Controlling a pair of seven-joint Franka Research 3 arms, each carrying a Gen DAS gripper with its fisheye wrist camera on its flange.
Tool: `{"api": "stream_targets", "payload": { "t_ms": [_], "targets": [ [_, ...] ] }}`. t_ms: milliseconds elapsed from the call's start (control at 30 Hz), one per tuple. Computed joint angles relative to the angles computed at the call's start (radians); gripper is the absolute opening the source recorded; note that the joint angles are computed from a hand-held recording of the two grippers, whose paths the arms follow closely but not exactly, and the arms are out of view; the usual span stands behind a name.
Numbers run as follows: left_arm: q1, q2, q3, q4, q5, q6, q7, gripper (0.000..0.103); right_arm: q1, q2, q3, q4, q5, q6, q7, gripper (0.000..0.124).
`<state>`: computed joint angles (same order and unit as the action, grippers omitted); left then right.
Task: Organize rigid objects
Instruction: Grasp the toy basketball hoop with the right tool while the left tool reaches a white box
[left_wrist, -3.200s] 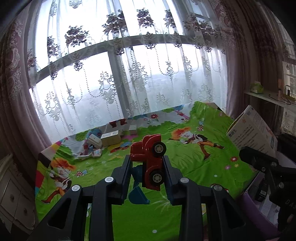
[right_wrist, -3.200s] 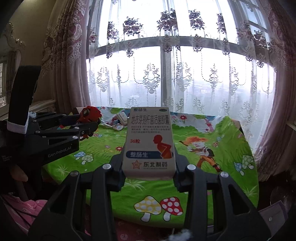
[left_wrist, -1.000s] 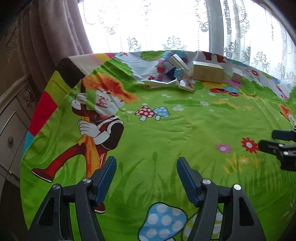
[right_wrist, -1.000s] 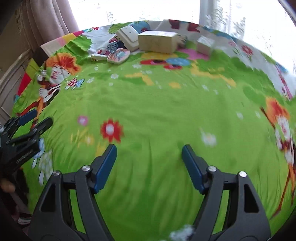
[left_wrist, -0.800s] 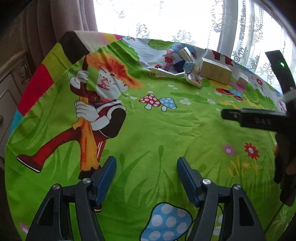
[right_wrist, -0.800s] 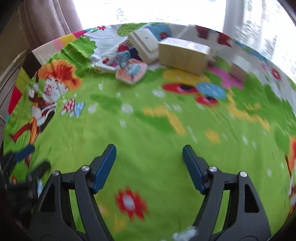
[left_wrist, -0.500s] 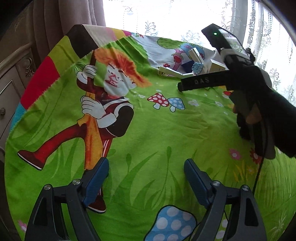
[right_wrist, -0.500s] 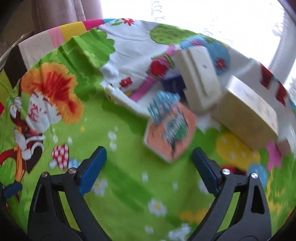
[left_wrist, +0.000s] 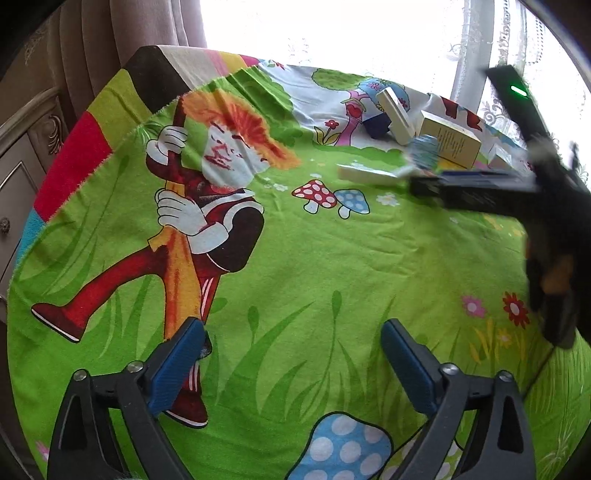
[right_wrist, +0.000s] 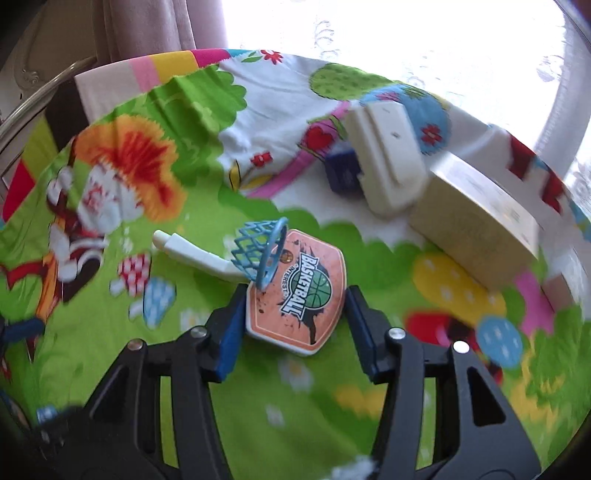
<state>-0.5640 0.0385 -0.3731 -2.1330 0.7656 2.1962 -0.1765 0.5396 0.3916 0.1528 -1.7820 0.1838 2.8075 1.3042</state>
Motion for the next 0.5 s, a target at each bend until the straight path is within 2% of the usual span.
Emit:
{"api": "stream_targets", "payload": {
  "t_ms": [133,267,367,500],
  "targets": [
    [0.01,0.015,0.009,0.019,-0.028,0.011,0.034,0.103,-0.034,-0.162,-0.015,-0.224,0.029,0.057,0.023,0.056],
    [0.04,0.085,0.039,0.101,-0.053,0.061,0.147,0.103,-0.076,-0.295,-0.024,-0.403,0.049,0.1,0.036,0.056],
    [0.044,0.194,0.081,0.24,0.009,0.076,0.168,0.103,-0.097,-0.352,-0.019,-0.474,0.07,0.12,0.025,0.056],
    [0.048,0.361,0.159,0.456,0.066,0.179,0.158,0.103,-0.107,-0.378,-0.015,-0.503,0.047,0.123,0.042,0.056]
  ]
}}
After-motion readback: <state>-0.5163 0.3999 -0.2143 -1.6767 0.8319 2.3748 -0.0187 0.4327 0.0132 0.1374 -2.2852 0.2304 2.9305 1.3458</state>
